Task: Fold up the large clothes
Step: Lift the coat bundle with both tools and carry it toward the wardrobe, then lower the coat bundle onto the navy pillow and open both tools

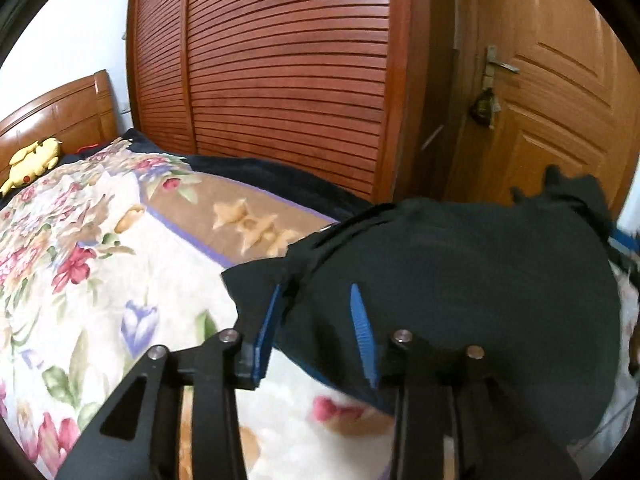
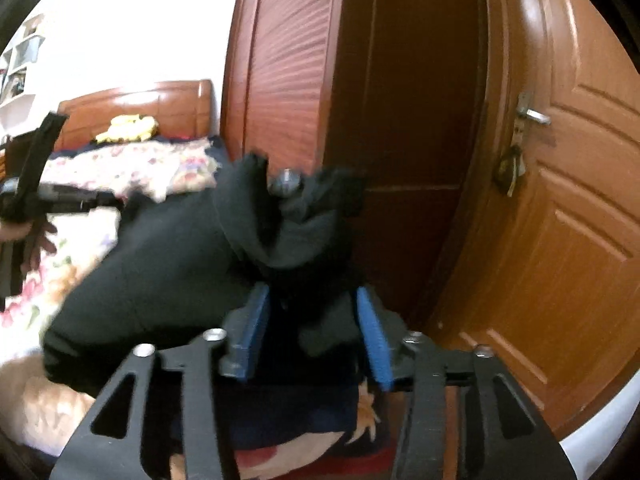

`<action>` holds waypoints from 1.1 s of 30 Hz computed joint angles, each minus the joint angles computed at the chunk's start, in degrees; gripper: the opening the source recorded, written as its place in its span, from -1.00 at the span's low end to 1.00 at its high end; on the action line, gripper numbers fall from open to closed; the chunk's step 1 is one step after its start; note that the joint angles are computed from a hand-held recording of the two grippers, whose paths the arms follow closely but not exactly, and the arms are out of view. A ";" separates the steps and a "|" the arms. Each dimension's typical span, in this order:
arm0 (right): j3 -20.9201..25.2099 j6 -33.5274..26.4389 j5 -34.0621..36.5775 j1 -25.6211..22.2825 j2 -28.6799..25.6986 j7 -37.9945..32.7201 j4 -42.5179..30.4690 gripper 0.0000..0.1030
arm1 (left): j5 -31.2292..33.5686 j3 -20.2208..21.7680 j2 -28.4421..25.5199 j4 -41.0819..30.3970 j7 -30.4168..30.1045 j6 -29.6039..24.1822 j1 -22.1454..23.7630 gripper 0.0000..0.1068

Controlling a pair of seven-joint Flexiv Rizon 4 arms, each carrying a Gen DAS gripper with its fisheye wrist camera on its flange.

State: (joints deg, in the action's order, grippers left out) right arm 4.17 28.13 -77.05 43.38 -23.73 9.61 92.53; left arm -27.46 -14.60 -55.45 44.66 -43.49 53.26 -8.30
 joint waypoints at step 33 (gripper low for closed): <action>-6.50 3.93 18.71 2.47 -11.38 -12.44 -15.14 0.17 | -47.40 -4.30 34.48 56.68 43.56 17.85 10.53 0.05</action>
State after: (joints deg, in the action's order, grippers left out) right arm -2.33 32.06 -58.34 45.85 -35.11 -2.83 77.38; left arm -74.86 -18.90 -20.97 101.34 0.08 71.11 2.22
